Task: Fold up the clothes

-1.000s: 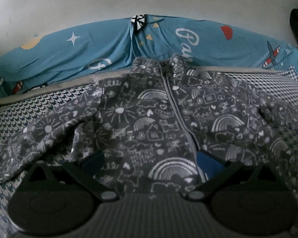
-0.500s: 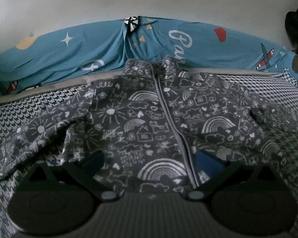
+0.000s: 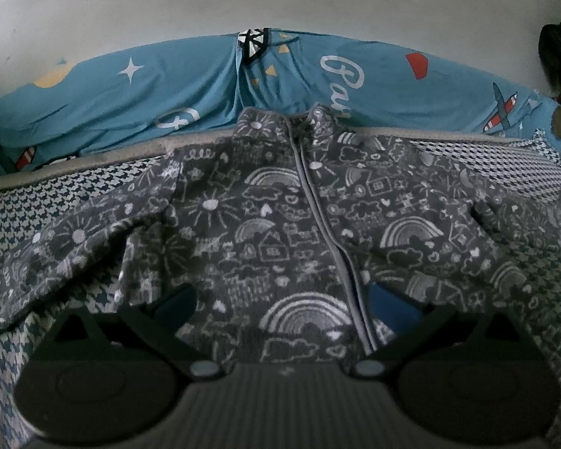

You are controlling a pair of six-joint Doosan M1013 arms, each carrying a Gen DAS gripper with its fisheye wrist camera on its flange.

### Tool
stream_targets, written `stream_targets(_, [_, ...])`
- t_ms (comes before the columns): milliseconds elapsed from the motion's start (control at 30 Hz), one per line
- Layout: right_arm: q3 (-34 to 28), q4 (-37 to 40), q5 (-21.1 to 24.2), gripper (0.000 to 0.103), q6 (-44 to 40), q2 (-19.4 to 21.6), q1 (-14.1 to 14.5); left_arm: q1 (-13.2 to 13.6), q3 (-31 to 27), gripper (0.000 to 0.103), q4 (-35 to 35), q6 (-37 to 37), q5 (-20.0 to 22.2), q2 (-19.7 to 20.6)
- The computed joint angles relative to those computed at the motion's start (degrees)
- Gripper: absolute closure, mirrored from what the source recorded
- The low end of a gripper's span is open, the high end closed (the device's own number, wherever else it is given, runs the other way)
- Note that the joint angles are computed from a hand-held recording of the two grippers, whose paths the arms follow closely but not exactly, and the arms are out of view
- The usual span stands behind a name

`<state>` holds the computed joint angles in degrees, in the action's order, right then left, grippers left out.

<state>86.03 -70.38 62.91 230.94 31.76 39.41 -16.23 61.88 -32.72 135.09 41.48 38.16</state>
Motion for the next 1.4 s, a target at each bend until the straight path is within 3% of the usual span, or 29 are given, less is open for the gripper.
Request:
stream_targets(267, [-2.80,-10.88,-9.06,0.092,7.96,2.20,-1.54,0.08,0.04,0.000,1.27,-1.42,-0.59,0.10])
stream_targets(667, [-9.62,-17.01,-18.31,0.092,6.62,6.76,-2.73,0.36,-0.86,0.000,5.16,-6.73,-1.52,0.62])
stream_targets(900, [-14.26,-23.59,-24.39,0.092,9.94,9.75,-3.58,0.70,-2.23,0.000,7.72,-11.17,-2.13,1.22])
stream_targets(1400, [-28.04,-25.18,-38.76,0.092,4.03,17.16,-4.82,1.66,-3.35,0.000,14.09,-19.51,-3.60,1.98])
